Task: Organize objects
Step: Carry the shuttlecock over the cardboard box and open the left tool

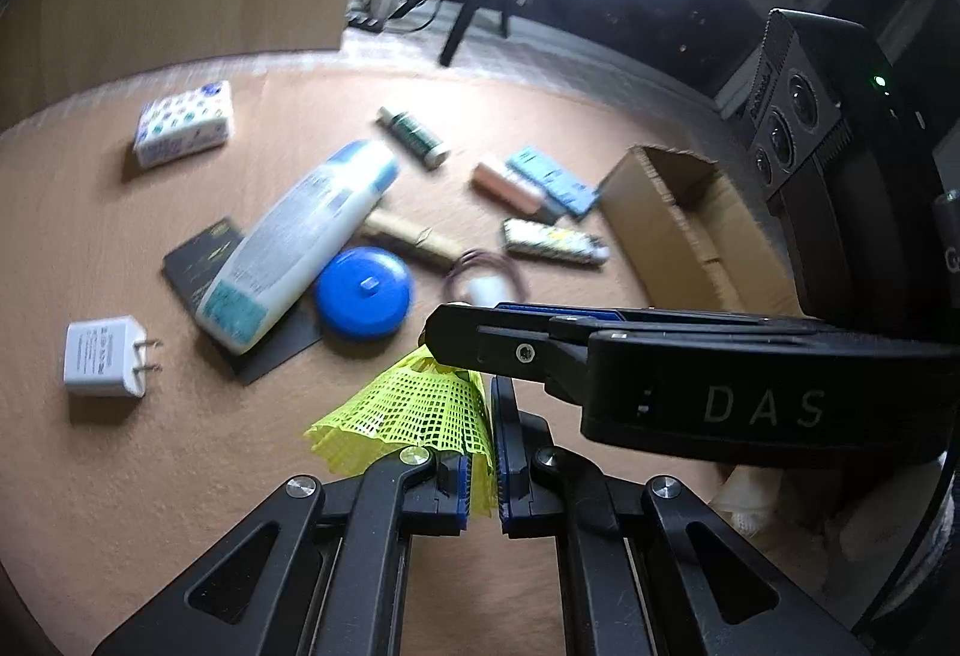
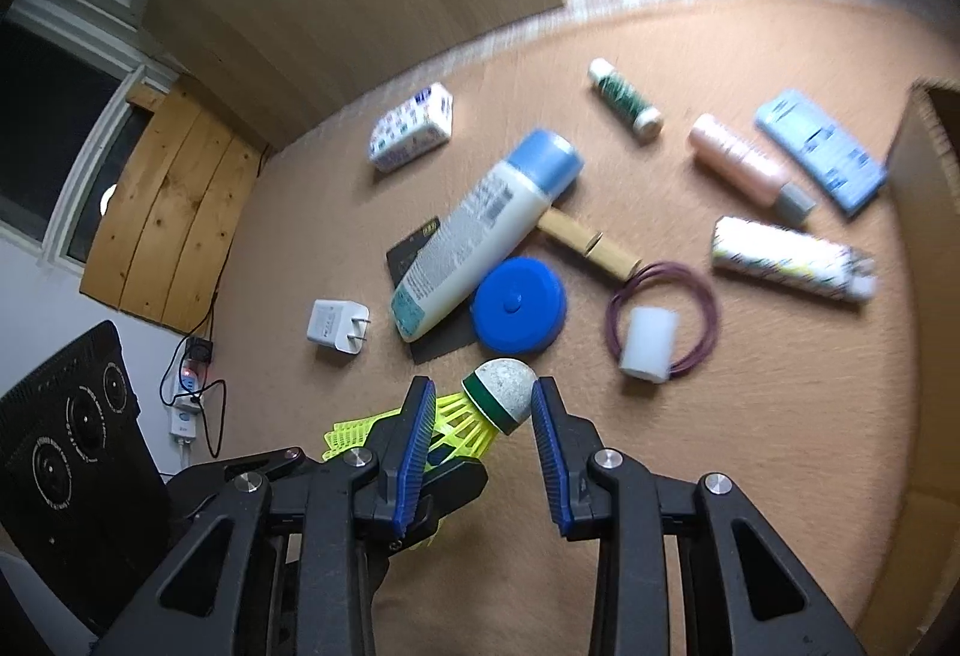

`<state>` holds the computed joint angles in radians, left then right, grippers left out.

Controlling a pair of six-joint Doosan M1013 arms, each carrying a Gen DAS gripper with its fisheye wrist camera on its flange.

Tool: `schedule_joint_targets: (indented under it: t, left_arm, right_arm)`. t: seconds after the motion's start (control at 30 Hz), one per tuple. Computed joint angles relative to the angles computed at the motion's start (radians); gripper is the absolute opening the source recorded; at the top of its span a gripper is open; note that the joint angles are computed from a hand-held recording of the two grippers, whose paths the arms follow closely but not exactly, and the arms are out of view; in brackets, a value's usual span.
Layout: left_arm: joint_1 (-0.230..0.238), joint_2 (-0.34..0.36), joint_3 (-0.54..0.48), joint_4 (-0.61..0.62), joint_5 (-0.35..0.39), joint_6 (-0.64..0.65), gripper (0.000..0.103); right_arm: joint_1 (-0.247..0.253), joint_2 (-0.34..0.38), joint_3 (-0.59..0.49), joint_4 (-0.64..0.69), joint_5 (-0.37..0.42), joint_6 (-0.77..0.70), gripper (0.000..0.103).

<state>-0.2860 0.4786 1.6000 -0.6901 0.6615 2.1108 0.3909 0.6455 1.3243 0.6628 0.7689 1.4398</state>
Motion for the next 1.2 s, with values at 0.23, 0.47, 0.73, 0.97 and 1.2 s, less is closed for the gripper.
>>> schedule_joint_targets:
  t: [0.23, 0.47, 0.73, 0.97, 1.2]
  left_arm:
    - [-0.053, -0.017, -0.022, -0.041, 0.009, 0.060, 0.006]
    - [-0.116, -0.009, -0.055, -0.060, 0.025, 0.107, 0.006]
    - [-0.189, 0.013, -0.099, -0.066, 0.045, 0.134, 0.006]
    - [-0.234, 0.036, -0.130, -0.050, 0.054, 0.135, 0.006]
    - [-0.252, 0.038, -0.132, -0.037, 0.038, 0.132, 0.007]
  right_arm:
    - [-0.027, -0.085, 0.089, -0.061, -0.090, 0.030, 0.030]
    - [-0.068, -0.163, 0.189, -0.117, -0.168, 0.076, 0.030]
    - [-0.123, -0.227, 0.279, -0.167, -0.226, 0.143, 0.030]
    - [-0.149, -0.254, 0.321, -0.204, -0.250, 0.190, 0.031]
    - [-0.156, -0.274, 0.347, -0.294, -0.279, 0.282, 0.031]
